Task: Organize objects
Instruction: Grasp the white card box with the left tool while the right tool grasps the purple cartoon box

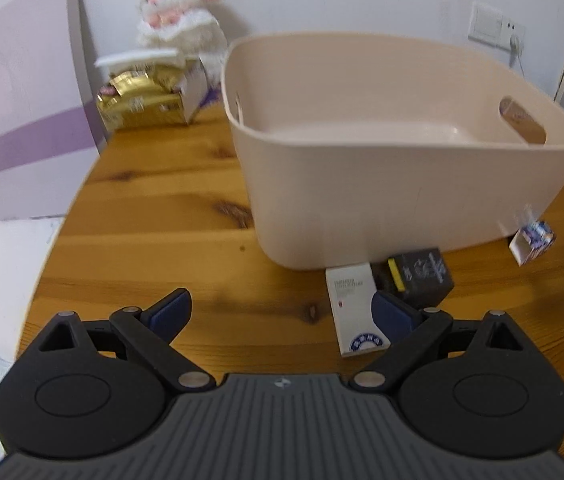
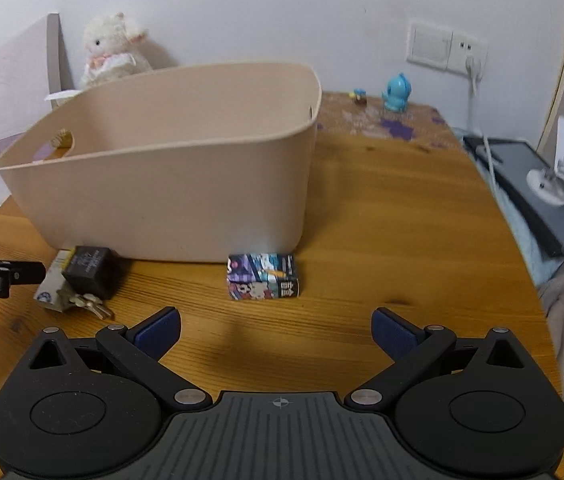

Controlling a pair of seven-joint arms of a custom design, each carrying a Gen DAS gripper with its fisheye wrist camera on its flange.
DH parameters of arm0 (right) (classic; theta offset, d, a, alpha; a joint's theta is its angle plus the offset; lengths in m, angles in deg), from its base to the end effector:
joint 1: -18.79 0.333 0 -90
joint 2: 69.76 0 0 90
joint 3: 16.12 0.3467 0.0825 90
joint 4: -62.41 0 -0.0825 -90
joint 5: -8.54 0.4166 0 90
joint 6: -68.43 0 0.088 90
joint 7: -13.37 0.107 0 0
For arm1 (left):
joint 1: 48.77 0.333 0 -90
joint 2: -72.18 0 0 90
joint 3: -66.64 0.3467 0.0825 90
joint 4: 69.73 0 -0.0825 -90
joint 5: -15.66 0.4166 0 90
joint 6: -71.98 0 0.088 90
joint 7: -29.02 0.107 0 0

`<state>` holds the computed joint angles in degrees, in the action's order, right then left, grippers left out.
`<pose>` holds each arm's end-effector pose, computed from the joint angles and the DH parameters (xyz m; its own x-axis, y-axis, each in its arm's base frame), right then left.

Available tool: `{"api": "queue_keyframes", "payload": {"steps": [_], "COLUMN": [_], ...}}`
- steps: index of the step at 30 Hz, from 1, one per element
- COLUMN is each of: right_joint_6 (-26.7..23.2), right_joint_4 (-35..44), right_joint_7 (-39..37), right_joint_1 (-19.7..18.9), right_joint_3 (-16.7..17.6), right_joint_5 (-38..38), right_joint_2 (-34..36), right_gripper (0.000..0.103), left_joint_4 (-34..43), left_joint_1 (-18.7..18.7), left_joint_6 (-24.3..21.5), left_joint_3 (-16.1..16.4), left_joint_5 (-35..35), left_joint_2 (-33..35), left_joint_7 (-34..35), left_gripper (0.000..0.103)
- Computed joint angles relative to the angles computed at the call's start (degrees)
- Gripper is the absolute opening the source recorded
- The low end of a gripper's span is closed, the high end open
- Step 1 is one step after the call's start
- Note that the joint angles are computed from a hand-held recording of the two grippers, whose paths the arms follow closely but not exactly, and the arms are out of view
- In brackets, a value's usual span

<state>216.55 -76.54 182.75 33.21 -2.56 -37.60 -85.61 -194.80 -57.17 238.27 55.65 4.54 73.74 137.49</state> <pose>0.4351 0.2505 0.4614 -0.2637 -0.9639 -0.0378 -0.7154 0.2217 -0.6626 0.5802 -0.1911 0.4681 -0.4525 -0.8906 -0.0457 -0.6701 0.3734 -0.6416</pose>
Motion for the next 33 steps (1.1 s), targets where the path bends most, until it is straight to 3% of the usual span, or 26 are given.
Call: {"api": "queue_keyframes", "payload": {"steps": [14,20,23,27,28,31,33], "right_joint_6": [3.5,4.7,3.8,3.4,2.5,2.4,1.9], "right_joint_4": [3.2,4.1,4.4,4.5,4.6,4.3,4.1], "right_joint_7": [5.2,7.1,7.3,8.1,8.3,7.9,7.2], "right_joint_1": [-0.6,0.1,0.6,1.0,1.3,2.0,2.5], "right_joint_3": [-2.7,-4.2,-4.3,-4.4,-4.2,-4.1,-3.9], "right_joint_5": [-6.8,-9.4,-10.4,-12.1,-12.5,-12.2,-11.6], "right_joint_2": [7.2,8.8,9.1,9.0,9.0,8.7,8.2], "right_gripper": [0.103,0.085,0.074,0.049,0.046,0.046,0.046], "left_joint_4": [5.0,5.7,5.5,5.1,4.7,4.3,4.0], "left_joint_1": [0.7,0.2,0.7,1.2,1.5,1.9,1.2], "left_joint_6": [-3.4,-3.0,-2.3,-2.3,-2.2,-2.9,-2.7], "left_joint_3": [-1.5,-1.3,-2.1,-2.7,-3.1,-3.9,-3.2], "left_joint_5": [-2.2,1.5,0.1,-1.9,-3.4,-7.7,-6.8], "left_joint_2": [5.2,6.8,6.5,5.9,5.6,4.9,4.7], "left_joint_7": [1.3,-1.5,-0.1,2.4,4.2,9.5,9.4], "left_gripper": [0.097,0.094,0.079,0.061,0.057,0.034,0.033]}}
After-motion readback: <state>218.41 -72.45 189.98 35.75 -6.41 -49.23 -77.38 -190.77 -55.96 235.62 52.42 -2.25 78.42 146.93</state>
